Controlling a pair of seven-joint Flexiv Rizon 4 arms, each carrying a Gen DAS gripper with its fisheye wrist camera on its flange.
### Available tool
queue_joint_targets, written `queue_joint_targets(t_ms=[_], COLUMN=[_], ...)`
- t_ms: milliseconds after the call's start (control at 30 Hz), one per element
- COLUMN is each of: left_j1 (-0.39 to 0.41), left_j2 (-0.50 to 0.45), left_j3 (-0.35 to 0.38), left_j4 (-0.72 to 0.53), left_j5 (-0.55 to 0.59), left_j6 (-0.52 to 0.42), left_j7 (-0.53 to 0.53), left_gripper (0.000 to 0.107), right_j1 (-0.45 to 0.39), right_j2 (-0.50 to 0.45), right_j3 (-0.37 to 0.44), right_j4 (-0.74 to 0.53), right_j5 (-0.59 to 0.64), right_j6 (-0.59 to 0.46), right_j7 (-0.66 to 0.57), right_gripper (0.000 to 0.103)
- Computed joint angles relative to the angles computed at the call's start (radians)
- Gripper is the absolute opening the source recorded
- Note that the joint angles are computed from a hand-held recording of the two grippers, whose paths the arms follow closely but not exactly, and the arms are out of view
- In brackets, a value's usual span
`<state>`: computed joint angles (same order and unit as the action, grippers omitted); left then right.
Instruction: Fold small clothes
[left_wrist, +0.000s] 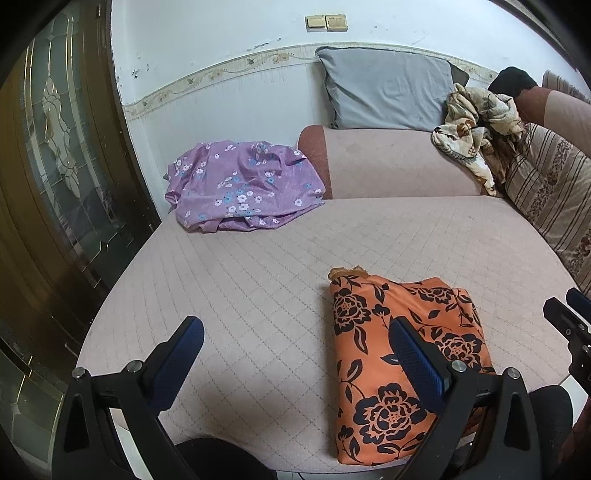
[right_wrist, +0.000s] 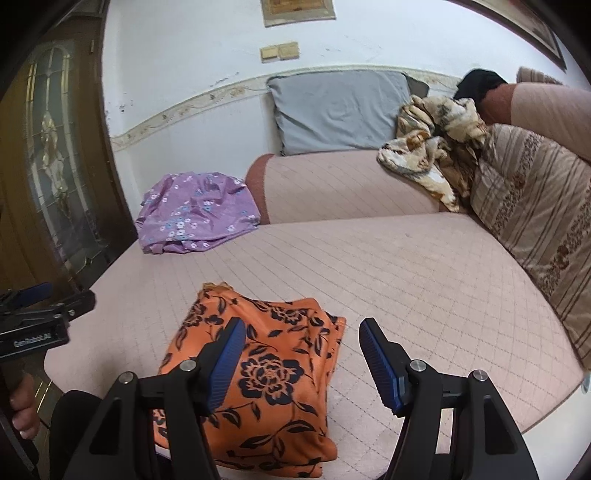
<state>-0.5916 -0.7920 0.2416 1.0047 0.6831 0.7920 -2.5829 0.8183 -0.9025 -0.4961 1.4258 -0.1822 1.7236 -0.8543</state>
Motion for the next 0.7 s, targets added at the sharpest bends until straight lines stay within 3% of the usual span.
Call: queue_joint_targets(t_ms=[533, 700], left_j1=[-0.002, -0.016], left_j2=[0.099, 0.132], left_j3=[0.003, 0.0], left_j4=[0.09, 0.106], left_j5=[0.036, 0.077], left_j6=[0.039, 0.033], left_j7=[-0.052, -0.076], left_gripper=[0.1, 0.1], right_j1=[0.175, 0.202], right_j2=[0.048, 0.064], right_j3=[-0.188, -0.204], right_j4=[0.058, 0.074], right_j5=[0.014, 0.04], right_j6=[0.008, 0.033], right_j7=[-0.016, -0.051], right_gripper=[0.068, 0.068])
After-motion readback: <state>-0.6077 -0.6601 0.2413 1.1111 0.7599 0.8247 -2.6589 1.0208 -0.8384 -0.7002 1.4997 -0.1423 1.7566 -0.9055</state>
